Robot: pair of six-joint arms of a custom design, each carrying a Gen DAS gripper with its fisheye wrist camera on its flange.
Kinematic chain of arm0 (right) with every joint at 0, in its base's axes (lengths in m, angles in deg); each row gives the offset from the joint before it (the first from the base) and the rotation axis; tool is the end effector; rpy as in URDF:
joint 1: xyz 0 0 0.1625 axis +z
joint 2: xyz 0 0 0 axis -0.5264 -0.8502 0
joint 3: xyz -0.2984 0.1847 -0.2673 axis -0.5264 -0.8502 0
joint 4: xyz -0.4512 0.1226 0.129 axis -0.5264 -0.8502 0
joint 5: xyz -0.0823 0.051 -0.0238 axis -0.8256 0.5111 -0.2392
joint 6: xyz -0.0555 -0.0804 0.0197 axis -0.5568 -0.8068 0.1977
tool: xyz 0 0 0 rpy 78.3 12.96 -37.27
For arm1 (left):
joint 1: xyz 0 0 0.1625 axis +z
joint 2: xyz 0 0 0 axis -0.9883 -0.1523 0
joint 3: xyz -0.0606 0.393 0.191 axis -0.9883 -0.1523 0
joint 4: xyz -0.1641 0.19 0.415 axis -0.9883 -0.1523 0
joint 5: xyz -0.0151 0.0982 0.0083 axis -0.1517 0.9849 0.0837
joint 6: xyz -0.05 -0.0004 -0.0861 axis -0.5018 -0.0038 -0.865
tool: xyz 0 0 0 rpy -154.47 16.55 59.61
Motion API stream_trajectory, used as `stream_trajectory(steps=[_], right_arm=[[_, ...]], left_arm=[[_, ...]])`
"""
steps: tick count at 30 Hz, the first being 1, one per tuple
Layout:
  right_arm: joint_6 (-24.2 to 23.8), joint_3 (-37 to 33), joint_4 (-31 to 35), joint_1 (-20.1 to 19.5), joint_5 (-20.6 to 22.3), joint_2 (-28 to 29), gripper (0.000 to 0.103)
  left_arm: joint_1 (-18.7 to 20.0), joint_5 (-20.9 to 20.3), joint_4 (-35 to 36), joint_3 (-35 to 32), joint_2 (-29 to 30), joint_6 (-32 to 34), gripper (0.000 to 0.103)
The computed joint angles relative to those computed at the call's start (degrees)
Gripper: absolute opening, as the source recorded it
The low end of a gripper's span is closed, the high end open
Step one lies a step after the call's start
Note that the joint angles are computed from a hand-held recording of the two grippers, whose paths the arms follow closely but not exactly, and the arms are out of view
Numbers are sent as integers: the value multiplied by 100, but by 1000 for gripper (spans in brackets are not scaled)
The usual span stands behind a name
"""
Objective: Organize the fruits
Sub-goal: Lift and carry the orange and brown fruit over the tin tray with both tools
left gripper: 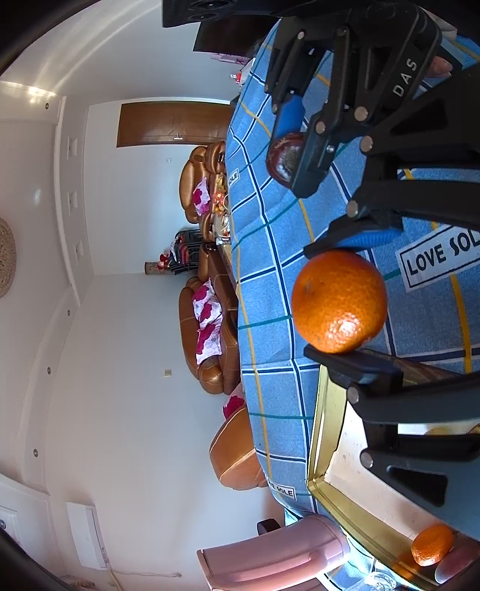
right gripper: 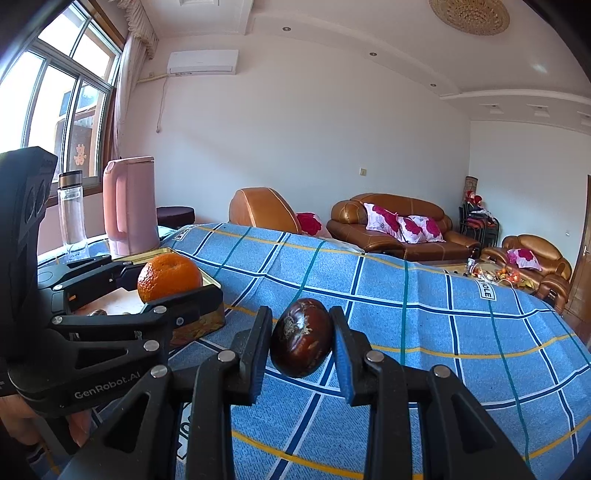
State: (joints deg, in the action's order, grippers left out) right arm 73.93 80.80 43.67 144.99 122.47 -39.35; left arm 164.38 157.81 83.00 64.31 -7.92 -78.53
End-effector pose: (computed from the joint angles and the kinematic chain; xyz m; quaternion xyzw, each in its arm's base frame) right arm 0.4203 -0.8177 -0.1313 0.1826 -0.7228 0.5425 0.3872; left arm 0.0199 -0.8396 0.3187 0.4995 0.7736 -0.3760 0.1035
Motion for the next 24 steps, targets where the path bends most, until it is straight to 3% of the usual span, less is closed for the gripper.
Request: stream_trajectory(steps=[16,24], right_arm=[[-176,-42,-130,45,94,60,33],[251,-1021,784,87,121,558,33]], left_arm=[[110,125,163,116,-177,-52,48],[215,156,447,29,-236,-10,48]])
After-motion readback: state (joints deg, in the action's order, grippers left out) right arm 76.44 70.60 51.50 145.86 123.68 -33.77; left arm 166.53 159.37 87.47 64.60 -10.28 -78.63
